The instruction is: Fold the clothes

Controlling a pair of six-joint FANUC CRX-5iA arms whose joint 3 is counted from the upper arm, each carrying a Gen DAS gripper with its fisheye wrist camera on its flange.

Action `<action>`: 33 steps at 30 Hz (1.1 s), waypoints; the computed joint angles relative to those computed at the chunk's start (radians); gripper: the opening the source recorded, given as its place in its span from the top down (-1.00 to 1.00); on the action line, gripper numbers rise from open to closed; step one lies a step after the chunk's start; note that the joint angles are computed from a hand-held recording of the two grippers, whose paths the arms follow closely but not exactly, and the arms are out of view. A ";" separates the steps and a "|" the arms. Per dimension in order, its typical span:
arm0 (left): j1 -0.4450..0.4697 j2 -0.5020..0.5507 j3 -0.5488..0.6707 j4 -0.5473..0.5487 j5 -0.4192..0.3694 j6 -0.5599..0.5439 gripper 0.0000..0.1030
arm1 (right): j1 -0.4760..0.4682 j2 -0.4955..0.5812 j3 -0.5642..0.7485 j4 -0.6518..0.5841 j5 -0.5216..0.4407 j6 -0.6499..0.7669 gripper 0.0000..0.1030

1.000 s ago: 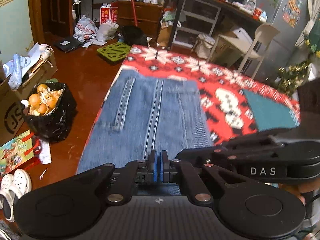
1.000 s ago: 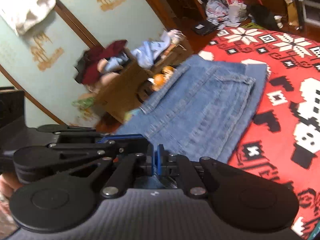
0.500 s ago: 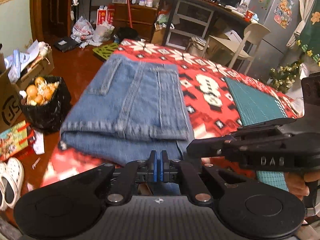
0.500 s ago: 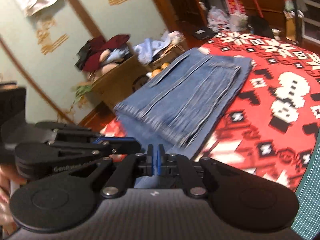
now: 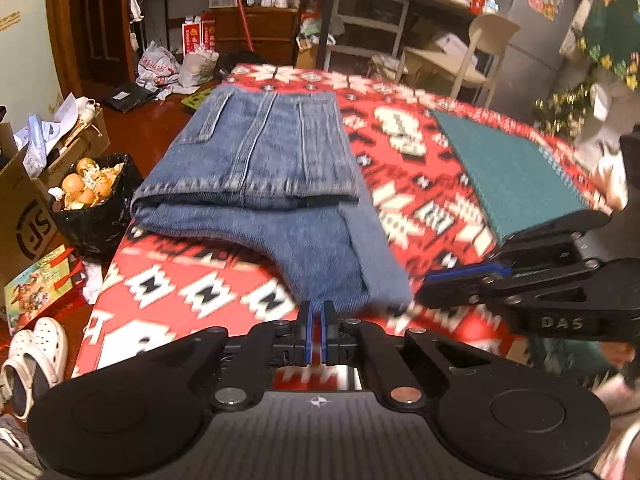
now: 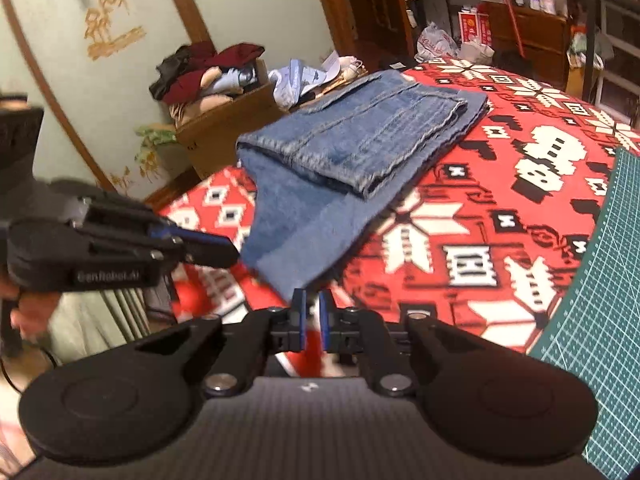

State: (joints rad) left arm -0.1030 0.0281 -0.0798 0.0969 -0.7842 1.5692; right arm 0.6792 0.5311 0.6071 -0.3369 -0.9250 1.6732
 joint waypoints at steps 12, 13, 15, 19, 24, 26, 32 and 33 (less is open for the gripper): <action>0.023 0.015 -0.058 0.124 0.086 -0.124 0.82 | 0.029 0.021 0.003 0.036 0.073 -0.014 0.66; 0.027 0.016 -0.064 0.143 0.093 -0.137 0.81 | 0.023 0.025 0.015 0.021 0.074 -0.019 0.66; 0.031 0.018 -0.073 0.167 0.103 -0.148 0.76 | 0.009 0.032 0.040 -0.006 0.077 -0.036 0.66; 0.038 0.016 -0.092 0.212 0.123 -0.156 0.74 | -0.014 0.054 0.090 -0.042 0.062 -0.069 0.66; 0.046 0.011 -0.109 0.249 0.142 -0.151 0.81 | -0.024 0.068 0.103 -0.058 0.020 -0.074 0.64; 0.049 0.007 -0.113 0.260 0.146 -0.150 0.83 | -0.022 0.066 0.093 -0.063 0.010 -0.071 0.63; 0.050 0.001 -0.102 0.249 0.138 -0.132 0.87 | -0.003 0.063 0.061 -0.061 0.043 -0.062 0.80; 0.049 0.000 -0.097 0.243 0.133 -0.131 0.87 | 0.002 0.063 0.057 -0.044 0.050 -0.069 0.93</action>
State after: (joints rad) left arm -0.0538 0.0282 -0.1770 0.3394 -0.6512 1.4383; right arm 0.6808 0.5938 0.6641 -0.3813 -0.8745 1.6041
